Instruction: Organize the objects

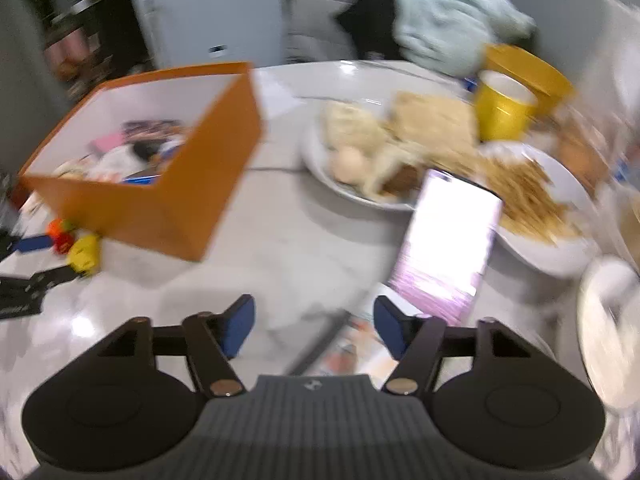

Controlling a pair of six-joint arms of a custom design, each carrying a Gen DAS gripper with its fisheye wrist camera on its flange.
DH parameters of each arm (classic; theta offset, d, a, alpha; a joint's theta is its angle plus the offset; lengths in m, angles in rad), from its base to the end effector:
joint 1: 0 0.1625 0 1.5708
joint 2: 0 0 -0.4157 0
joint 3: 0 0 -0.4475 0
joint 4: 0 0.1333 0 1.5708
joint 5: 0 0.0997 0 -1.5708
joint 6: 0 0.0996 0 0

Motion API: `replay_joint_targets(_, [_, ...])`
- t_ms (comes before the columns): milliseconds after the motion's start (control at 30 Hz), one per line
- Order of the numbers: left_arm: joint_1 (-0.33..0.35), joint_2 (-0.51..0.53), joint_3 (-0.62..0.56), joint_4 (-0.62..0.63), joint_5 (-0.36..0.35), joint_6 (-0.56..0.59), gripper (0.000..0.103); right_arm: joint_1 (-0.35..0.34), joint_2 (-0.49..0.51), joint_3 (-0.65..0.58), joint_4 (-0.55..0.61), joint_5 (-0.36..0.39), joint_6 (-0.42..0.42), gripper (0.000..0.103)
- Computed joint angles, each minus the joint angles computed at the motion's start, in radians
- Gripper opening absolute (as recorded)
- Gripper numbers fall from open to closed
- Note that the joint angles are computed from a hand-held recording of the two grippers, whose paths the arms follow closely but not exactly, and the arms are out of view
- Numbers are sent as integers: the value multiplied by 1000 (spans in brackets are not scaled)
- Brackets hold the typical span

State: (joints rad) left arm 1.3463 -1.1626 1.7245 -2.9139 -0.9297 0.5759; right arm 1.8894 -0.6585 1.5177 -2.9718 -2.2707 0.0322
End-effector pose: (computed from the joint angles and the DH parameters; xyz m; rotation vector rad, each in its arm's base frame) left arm 0.0387 -0.6968 0.3191 0.5994 2.2146 -0.7897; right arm 0.2993 -0.6865 0.0641 0.1028 -2.4354 0.8177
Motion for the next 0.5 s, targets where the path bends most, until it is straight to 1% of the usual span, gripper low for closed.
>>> replay_joint_targets(67, [-2,-1,2,0,-3,3,80,-9,-24,27,30,5,63,73])
replay_joint_targets(133, [-3,-2,-1,4,-7,-1,80,-18,-40,39,94,10,145,78])
replay_joint_targets(167, [-3,-1,-3,4,-8,-3,80,-23,-44,40,127,14,185,78])
replay_joint_targets(200, [-4,-1,-3,4,-10,-4,80,-27,-46,38,151,21,210,79])
replay_joint_targets(233, [-5,-1,-4,6,-13,-3,80,-34,-48,38,169,35,240,82])
replay_joint_targets(267, [-5,-2,-4,6,-15,-2,80,-41,-51,43,170,51,260,83])
replay_joint_targets(400, [-7,-7,0,4,-10,-3,80,-75,-29,12,197,136,302,83])
replay_joint_targets(433, [-6,-10,1,5,-8,-4,80,-80,-20,0,209,155,302,89])
replay_joint_targets(500, [-5,-15,4,4,-4,-6,80,-73,7,-37,222,139,269,89])
